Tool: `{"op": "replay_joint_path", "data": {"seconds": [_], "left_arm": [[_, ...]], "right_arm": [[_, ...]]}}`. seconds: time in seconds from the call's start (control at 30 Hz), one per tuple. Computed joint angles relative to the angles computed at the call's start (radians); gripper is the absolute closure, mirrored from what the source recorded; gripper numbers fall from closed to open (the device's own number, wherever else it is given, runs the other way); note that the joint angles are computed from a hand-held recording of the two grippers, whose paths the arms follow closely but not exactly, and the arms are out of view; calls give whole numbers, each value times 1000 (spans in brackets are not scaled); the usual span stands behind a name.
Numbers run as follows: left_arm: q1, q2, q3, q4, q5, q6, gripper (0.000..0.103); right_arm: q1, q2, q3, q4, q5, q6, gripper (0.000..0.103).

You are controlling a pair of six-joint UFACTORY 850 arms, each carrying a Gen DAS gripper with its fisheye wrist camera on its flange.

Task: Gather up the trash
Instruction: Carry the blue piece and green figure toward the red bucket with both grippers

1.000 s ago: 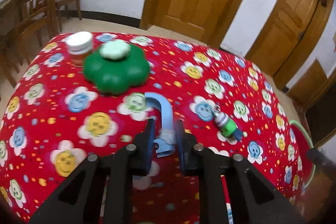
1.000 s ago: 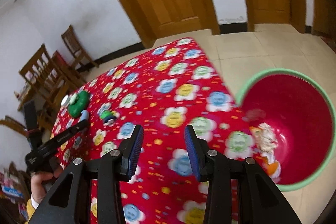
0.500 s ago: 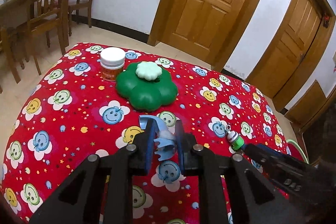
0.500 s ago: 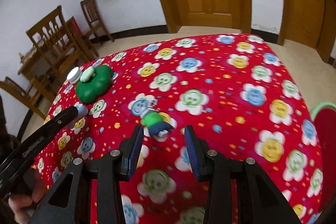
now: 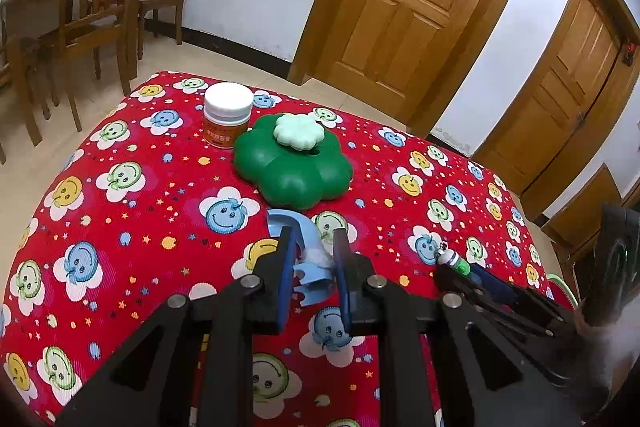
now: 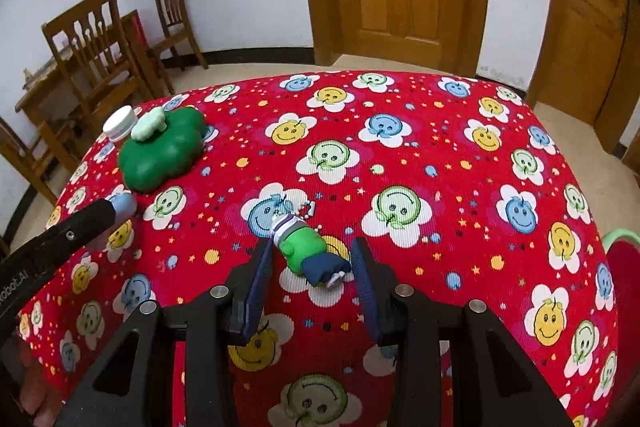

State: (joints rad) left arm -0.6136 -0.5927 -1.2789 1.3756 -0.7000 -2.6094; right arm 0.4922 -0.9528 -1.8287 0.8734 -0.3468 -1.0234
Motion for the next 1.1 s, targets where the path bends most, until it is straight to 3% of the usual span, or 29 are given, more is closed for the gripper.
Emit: {"op": "replay_joint_path", "data": {"seconds": [0.17,0.37,0.6,1.1], "left_arm": [[-1,2,2,3,0,0,85],[-3,-2,-3,10,-8,-4,85],[-10,-10,-22,-4,-16,19,85],[-52,-28,-105,-9,-53,126,85]], "right_arm": [[3,-6,-8,-2,13,6,66],[-13,26,40,119,14,-69,67],[-59,137,182,409,-2,-345,67],[-183,343,428,825,-49,-700,67]]}}
